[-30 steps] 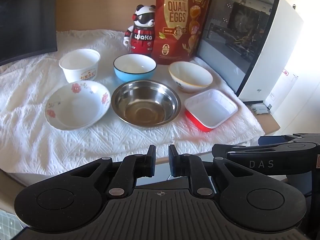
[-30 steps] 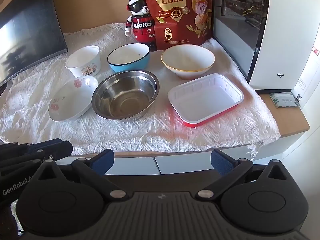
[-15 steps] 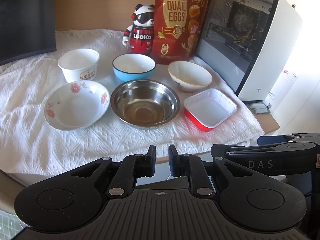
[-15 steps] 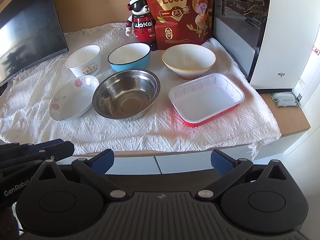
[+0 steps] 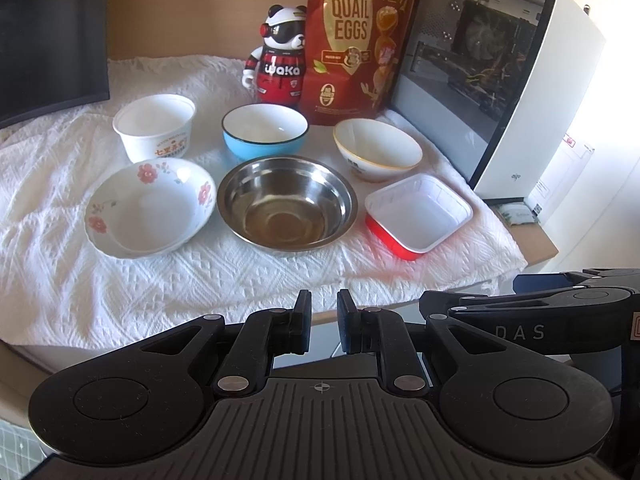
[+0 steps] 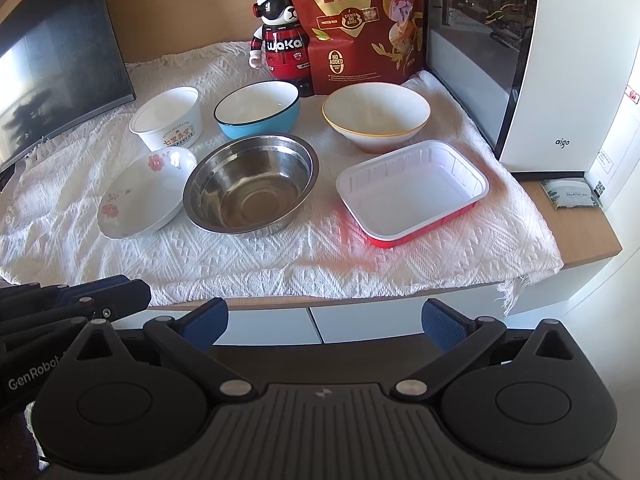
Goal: Organize plates and bowls
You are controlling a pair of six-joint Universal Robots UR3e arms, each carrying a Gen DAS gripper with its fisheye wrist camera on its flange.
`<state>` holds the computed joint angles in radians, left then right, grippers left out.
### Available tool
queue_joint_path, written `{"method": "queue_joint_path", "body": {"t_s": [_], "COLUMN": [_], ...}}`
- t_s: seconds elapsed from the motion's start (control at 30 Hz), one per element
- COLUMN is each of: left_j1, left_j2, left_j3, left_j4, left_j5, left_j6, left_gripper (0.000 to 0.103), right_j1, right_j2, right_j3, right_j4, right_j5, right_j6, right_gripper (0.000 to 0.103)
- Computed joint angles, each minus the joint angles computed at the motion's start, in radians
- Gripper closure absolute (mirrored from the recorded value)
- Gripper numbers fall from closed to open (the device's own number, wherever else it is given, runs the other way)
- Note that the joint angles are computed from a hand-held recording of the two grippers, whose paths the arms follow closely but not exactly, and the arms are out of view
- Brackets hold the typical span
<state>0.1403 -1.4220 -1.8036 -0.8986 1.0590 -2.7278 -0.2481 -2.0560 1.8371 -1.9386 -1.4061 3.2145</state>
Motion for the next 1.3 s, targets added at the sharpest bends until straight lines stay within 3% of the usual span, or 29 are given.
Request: {"method": "queue_joint_path", "body": {"t_s": [1.3], "left_j1": [0.017], "left_j2": [-0.052], "left_j3": [0.059], "left_j4": [-0.047], "left_j5": [0.001], "left_j6": [0.005], "left_gripper": [0.085], "right_j1": [0.042], "right_j2": [0.057], "right_j3": [-0.033], "right_j4": [-0.019], "right_j5": [-0.027], "right_j6": [0.031], "right_gripper": [0.0]}}
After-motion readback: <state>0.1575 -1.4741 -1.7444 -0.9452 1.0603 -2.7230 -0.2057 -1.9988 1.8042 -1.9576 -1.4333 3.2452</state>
